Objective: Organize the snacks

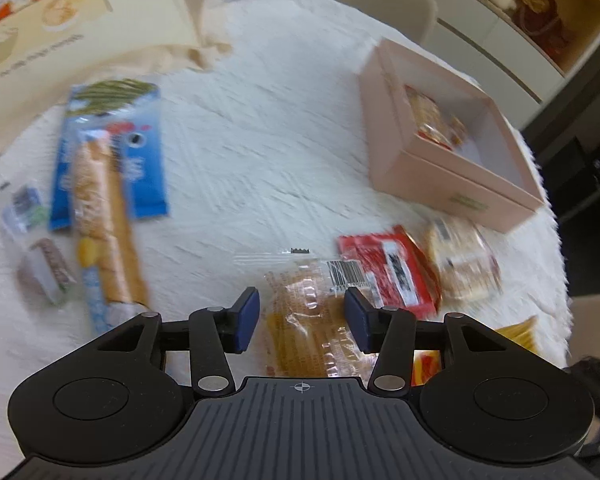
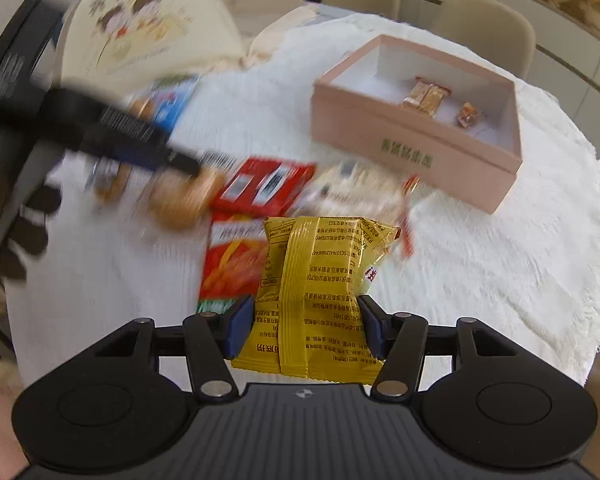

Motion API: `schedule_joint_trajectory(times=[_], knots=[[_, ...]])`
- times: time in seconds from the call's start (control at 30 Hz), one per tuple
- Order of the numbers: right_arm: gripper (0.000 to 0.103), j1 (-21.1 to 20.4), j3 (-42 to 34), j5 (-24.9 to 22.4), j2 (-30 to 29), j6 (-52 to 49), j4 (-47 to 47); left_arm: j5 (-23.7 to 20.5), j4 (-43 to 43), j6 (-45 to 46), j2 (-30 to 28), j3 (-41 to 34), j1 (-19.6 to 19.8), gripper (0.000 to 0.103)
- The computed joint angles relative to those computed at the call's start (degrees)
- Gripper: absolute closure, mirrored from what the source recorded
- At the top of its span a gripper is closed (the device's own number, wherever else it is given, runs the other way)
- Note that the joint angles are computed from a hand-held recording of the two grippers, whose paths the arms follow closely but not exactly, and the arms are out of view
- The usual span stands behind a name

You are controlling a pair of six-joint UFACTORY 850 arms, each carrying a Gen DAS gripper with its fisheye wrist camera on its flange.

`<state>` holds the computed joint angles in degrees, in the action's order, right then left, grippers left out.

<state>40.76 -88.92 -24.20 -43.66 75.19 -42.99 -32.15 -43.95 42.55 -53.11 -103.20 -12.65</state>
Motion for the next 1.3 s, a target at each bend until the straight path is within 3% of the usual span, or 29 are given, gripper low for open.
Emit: schedule_joint_trajectory(times=[0.2,0.33,0.4,0.53,0.6,0.67,0.73,0.8,0.9,1.0,1.1,1.17,1.23,1.3], knots=[[0.046,0.5,-1.0,2.6,-1.3,-7.0,7.2,-4.4,-0.7,4.1,1.2,2.0,-0.5,0.047],[0.042,0.4,-2.2,2.3,-2.1,-13.0,13.3,-0.8,-1.2,11.2,4.1,6.9,-1.4,0.042],[0.039,0.3,-2.5,2.0,-2.3,-13.3,14.4,0.1,-4.2,13.5,5.2,8.8,-1.0,0.045],[0.032,0.7,-1.5,1.7,-1.4,-7.5,7.9,-4.3,-18.2,21.6,7.2,11.0,3.0,0.048],[0.029,1.0,-1.3,0.5,-1.1,-3.7,3.6,-1.9,-26.5,24.2,8.5,12.5,5.3,0.048],[0.029,1.0,-1.7,-0.2,-1.3,-2.0,1.5,5.3,-31.5,20.9,9.2,12.9,7.0,0.048],[0.029,1.3,-2.3,-1.7,-1.7,-0.6,-0.4,13.8,-27.7,9.7,8.1,11.1,8.2,0.048],[0.029,1.8,-2.6,-2.8,-1.8,0.7,-2.7,17.9,-19.2,-2.3,4.9,7.6,9.2,0.048],[0.029,2.5,-3.6,-5.0,-2.4,0.7,-5.0,13.6,-1.6,-20.0,-0.9,-0.4,9.9,0.048],[0.029,3.6,-5.7,-9.2,-3.6,0.9,-7.9,10.6,16.4,-30.0,-3.6,-4.4,7.9,0.048],[0.029,4.5,-7.3,-13.5,-4.5,0.7,-9.9,13.7,26.5,-29.7,-1.2,-0.3,5.8,0.047],[0.029,4.6,-7.0,-13.5,-4.2,2.2,-11.6,15.0,26.7,-25.9,0.5,2.7,5.2,0.047],[0.029,4.0,-6.5,-11.4,-3.8,2.3,-10.6,17.3,21.0,-17.3,2.2,6.2,5.2,0.050],[0.029,3.2,-6.5,-8.8,-3.5,1.9,-8.4,17.3,9.0,-6.7,3.8,8.9,6.0,0.056]])
